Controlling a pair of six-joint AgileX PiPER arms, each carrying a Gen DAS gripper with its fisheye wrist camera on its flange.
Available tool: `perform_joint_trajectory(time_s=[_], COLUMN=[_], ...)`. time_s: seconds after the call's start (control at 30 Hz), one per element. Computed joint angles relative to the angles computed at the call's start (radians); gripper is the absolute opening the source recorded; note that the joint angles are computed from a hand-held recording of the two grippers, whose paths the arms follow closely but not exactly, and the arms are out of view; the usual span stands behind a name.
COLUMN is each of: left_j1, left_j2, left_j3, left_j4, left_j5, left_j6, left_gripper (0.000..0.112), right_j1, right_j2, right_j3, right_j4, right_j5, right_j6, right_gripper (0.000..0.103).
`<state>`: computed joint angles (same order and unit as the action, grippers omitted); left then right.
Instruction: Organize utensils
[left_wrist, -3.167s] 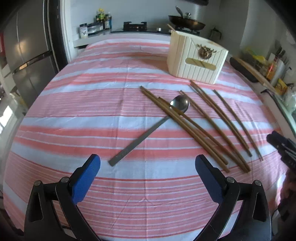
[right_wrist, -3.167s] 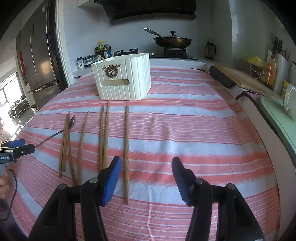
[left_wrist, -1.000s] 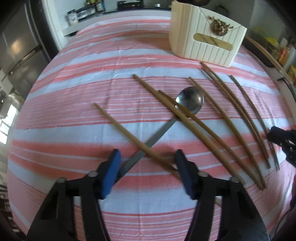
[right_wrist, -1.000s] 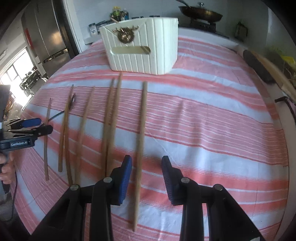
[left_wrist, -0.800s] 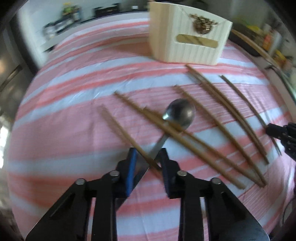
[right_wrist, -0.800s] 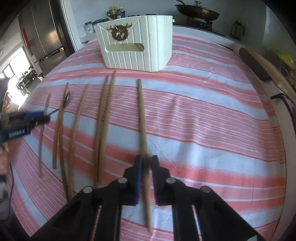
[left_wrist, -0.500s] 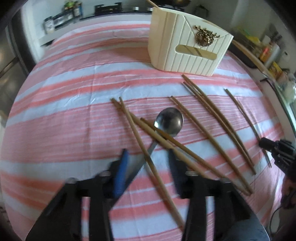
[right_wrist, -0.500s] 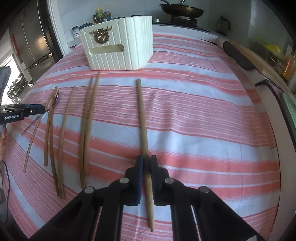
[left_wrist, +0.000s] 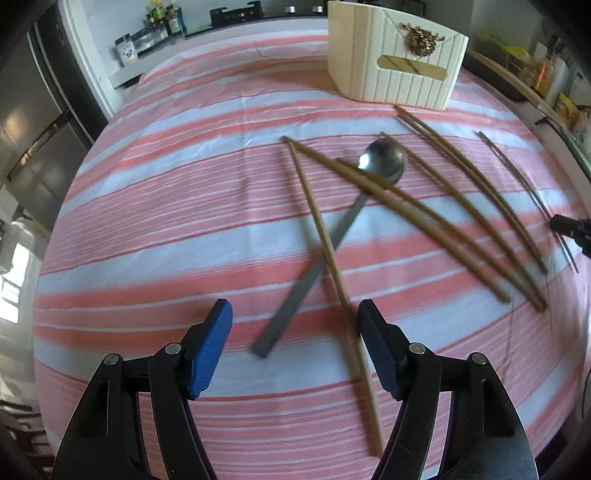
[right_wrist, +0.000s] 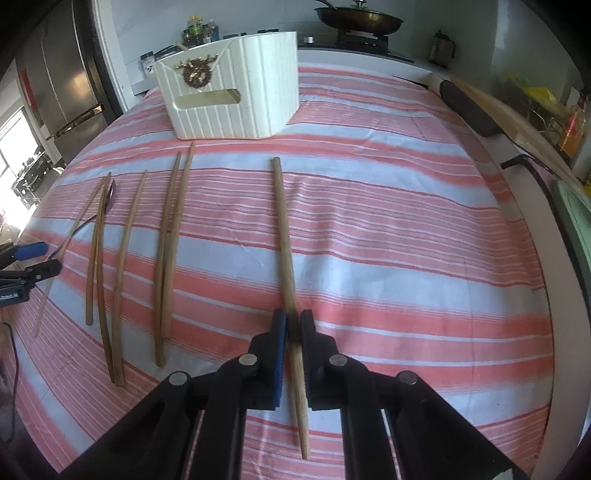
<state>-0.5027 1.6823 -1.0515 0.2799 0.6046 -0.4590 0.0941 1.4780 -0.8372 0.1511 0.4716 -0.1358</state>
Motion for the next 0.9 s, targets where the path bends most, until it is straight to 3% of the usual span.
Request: perform_joint_trajectory(time_s=[0.13, 0.23, 0.3, 0.33, 0.4, 0.47, 0.57, 0.77, 0.9], left_j1=[0.054, 0.077, 0.096, 0.115, 0.159, 0.203, 0.234, 0.213, 0.191], left_j2=[0.017, 0.033, 0.033, 0.035, 0.042, 0.061, 0.109, 0.214, 0.277], left_j3=[-0.025, -0.066, -0.087, -0.105, -0.138, -0.180, -0.244, -0.354, -0.420], left_j4=[-0.040, -0.047, -0.065, -0.104, -0.198, -0.276, -0.321, -0.283, -0.216], left_j5=[0.031, 0.062, 0.070, 0.075, 0.082, 0.093, 0.117, 0.173, 0.207], left_j6=[0.115, 0.167, 0.204, 0.241, 0.312, 0.345, 0.338, 0.262, 0.196], left_gripper=[0.073, 0.072, 0.072, 0.072, 0.072, 0.073, 0.076, 0.075, 0.063], right_j1=[-0.028, -0.028, -0.053, -0.067, -0.098, -0.107, -0.093, -0.024, -0.010], right_j2=[0.007, 0.017, 0.027, 0.030, 0.056, 0.081, 0.139, 0.265, 0.359], right_j3=[-0.012, -0.049, -0.081, -0.092, -0.141, -0.192, -0.281, -0.432, -0.534], right_j4=[0.029, -0.013, 0.036, 0.059, 0.117, 0.143, 0.134, 0.030, 0.011], right_j5=[0.036, 0.095, 0.149, 0.170, 0.233, 0.279, 0.341, 0.366, 0.383], right_j6=[-0.046, -0.035, -0.100, -0.127, -0.181, -0.210, -0.219, -0.168, -0.152], right_gripper=[0.008, 0.009, 0.010, 0.012, 0.029, 0.031, 0.031, 0.031, 0.031])
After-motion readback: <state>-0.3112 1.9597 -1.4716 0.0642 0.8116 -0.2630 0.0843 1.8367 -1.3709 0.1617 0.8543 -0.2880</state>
